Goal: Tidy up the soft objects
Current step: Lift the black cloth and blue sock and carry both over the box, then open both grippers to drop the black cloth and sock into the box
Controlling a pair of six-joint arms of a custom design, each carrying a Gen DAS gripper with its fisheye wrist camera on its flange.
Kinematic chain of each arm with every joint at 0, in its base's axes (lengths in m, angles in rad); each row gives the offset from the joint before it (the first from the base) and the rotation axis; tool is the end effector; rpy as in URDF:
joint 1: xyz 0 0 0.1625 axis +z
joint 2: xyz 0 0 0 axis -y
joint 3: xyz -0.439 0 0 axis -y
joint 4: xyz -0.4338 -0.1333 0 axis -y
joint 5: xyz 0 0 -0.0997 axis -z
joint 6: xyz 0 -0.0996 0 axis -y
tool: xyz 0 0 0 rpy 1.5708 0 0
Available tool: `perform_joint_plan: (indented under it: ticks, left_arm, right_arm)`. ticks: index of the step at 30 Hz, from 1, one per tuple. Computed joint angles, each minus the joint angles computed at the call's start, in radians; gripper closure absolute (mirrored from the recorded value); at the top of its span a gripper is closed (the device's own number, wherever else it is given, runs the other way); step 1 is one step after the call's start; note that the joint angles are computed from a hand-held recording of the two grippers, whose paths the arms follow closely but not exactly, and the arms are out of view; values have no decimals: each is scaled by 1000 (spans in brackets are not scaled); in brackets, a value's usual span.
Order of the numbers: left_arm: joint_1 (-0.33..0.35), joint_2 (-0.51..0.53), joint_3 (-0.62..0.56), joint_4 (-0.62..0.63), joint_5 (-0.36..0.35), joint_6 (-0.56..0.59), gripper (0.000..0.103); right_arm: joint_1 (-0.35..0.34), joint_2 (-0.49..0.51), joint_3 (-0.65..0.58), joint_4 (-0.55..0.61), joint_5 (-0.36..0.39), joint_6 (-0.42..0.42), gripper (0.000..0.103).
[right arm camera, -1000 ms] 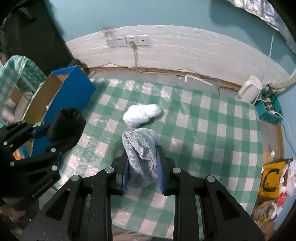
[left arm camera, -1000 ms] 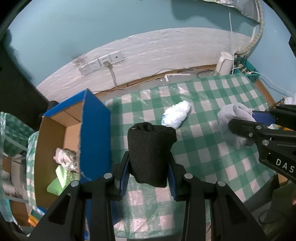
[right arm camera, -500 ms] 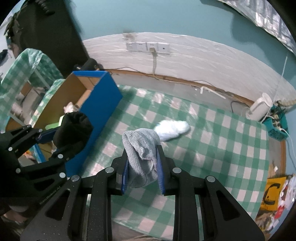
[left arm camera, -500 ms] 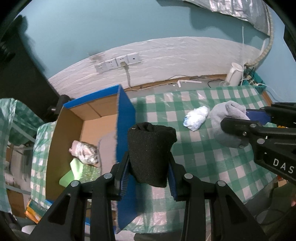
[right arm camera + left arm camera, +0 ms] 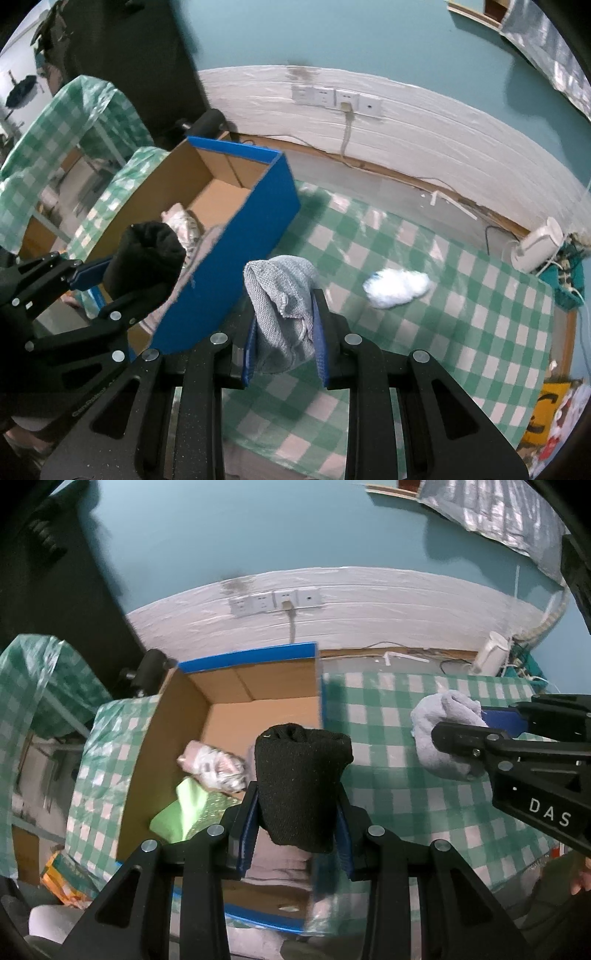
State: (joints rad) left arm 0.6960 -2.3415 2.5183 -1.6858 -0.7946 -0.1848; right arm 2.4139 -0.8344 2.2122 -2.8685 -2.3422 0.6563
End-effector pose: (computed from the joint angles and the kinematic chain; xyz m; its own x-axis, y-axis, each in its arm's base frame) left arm -0.0358 -0.2945 0.3241 -0.5578 0.4480 -0.6987 0.6749 0.7348 -0.0678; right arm 0.3947 -0.2661 -0.0171 -0.7990 -0.0490 0.5994 -0.3241 0.8746 -0.3606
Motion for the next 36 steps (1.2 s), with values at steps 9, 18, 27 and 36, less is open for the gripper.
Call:
perform_joint_plan:
  ticks: [9,18,27,36]
  left_arm:
    - [138,35,-38,-107,21,89,66]
    - [322,124,-91,-269,24,213,66]
    - [442,205,-130,-345,17,258,66]
    - [468,223,-137,-353,17,253,50]
  right_arm:
    - [-2,81,-98,-3,28,-60,79]
    - [-24,184,-217,8,66,-123,79]
    - [-47,262,-310,49,96,-148,79]
    - [-58,298,-347,55,118,-143,56]
